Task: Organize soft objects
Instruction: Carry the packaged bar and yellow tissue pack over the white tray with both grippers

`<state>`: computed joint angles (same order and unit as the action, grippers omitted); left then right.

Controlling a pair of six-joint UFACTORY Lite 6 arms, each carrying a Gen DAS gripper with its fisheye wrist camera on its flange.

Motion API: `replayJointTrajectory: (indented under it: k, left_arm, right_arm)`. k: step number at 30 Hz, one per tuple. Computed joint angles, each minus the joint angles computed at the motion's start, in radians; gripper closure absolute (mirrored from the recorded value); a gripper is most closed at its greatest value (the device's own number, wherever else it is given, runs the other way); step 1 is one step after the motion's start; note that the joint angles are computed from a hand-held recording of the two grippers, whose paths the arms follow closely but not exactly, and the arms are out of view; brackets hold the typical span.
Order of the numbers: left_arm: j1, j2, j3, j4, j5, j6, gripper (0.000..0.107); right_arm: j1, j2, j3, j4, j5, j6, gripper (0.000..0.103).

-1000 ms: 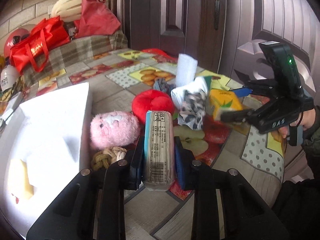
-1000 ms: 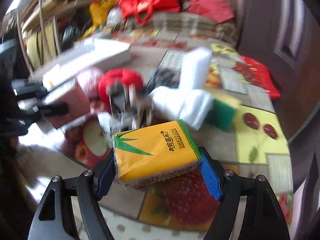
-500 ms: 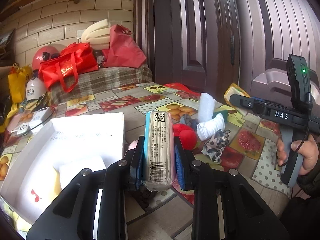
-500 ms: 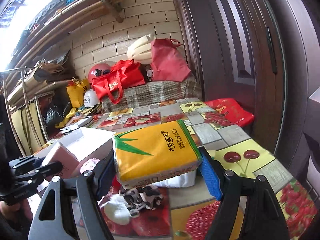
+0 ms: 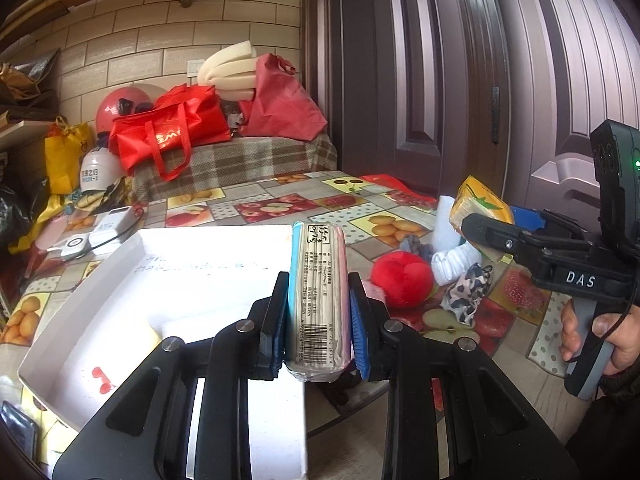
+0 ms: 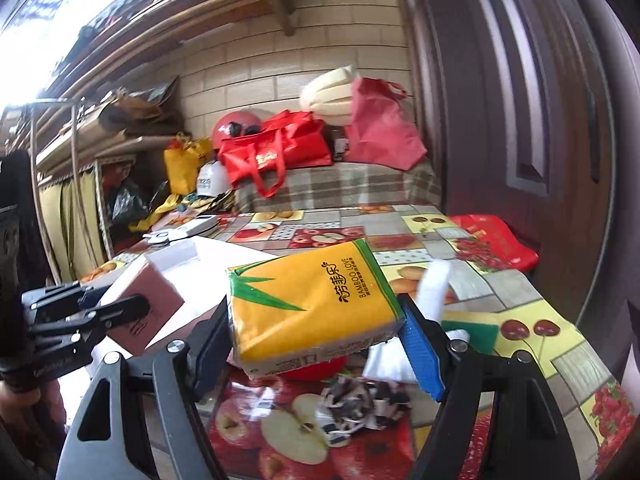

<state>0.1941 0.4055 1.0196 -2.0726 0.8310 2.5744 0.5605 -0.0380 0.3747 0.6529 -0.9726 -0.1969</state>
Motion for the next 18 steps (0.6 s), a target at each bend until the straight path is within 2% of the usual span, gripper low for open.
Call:
replayJointTrajectory:
  k: [18]
  left_arm:
    - [0.067,0.022,0.019,-0.037,-0.005,0.012,0.081]
  right_arm:
    - [0.033,0.15,0.164,-0.004,0.062,-0.034,0.026]
